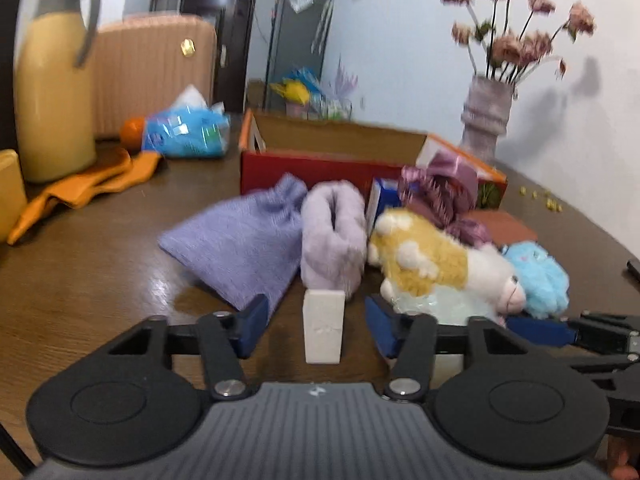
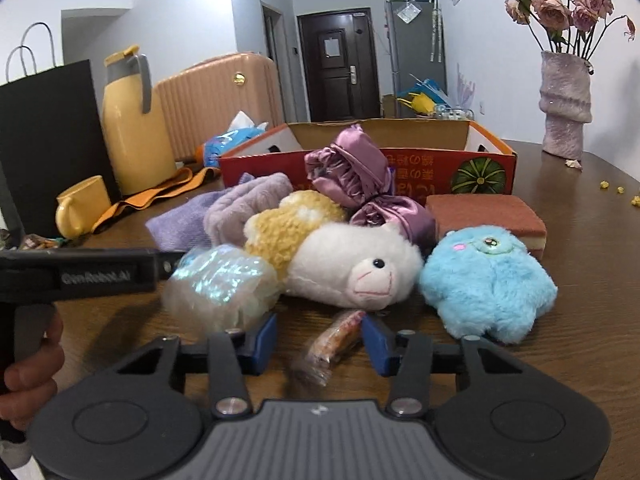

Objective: Organize soft objects
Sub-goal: 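Close left gripper on the white block while right gripper closes on the snack packet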

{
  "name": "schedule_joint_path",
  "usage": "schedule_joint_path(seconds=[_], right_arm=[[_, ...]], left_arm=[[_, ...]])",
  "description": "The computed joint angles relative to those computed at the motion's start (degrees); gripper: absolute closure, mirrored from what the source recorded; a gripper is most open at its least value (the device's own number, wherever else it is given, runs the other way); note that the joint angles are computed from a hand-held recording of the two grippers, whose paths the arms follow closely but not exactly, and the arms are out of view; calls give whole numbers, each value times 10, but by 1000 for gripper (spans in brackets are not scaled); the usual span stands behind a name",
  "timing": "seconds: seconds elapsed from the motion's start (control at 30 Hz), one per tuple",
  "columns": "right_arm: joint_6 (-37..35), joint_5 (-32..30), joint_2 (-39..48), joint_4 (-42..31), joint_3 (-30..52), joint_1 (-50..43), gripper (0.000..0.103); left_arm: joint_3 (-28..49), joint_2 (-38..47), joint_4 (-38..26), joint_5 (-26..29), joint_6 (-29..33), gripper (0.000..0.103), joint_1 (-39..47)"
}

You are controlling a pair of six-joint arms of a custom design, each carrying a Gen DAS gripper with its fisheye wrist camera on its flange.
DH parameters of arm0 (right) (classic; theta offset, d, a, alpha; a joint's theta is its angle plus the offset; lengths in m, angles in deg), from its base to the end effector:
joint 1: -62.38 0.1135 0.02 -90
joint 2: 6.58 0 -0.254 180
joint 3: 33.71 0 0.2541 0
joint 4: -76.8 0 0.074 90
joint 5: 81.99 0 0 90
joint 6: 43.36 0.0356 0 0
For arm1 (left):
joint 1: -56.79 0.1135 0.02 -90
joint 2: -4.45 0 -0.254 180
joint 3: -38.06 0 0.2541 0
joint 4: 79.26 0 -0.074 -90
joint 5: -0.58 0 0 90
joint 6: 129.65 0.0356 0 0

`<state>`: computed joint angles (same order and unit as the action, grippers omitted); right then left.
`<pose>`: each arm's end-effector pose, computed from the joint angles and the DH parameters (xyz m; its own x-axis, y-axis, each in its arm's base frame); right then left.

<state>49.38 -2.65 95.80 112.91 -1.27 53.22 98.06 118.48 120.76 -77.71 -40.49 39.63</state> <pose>0.2500 -0.0336 0.0622 -0.5488 0.1361 -0.8248 0.0310 0.9893 0.1426 0.3446 -0.1140 0.0789 -0.5410 0.1520 -0.8272 0.4418 0.8883 -0.1257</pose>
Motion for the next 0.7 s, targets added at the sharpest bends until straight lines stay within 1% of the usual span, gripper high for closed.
schedule_joint_path(seconds=[0.07, 0.13, 0.17, 0.2, 0.23, 0.3, 0.4, 0.57, 0.7], right_arm=[[0, 13, -3, -14, 5, 1, 62], [-3, 21, -6, -26, 8, 0, 71], [-3, 26, -7, -31, 8, 0, 74], [-4, 30, -7, -30, 7, 0, 79], [-5, 34, -5, -27, 7, 0, 83], [-7, 39, -6, -26, 5, 1, 87], [-15, 39, -12, -27, 1, 1, 88], [-35, 24, -56, -17, -52, -16, 88], [-56, 5, -107, 10, -111, -59, 88]], left_arm=[[15, 9, -14, -4, -1, 67, -1], [17, 14, -11, 4, 2, 67, 4], [19, 16, -13, 11, 2, 70, 6], [19, 17, -15, 17, 3, 79, 8], [18, 17, -16, 24, 6, 84, 9], [10, 13, -8, 21, 12, 85, 4], [-27, -11, 23, 1, 23, 85, -1], [-86, -64, 48, -13, 21, 85, 5], [-122, -116, 40, -28, 8, 85, 13]])
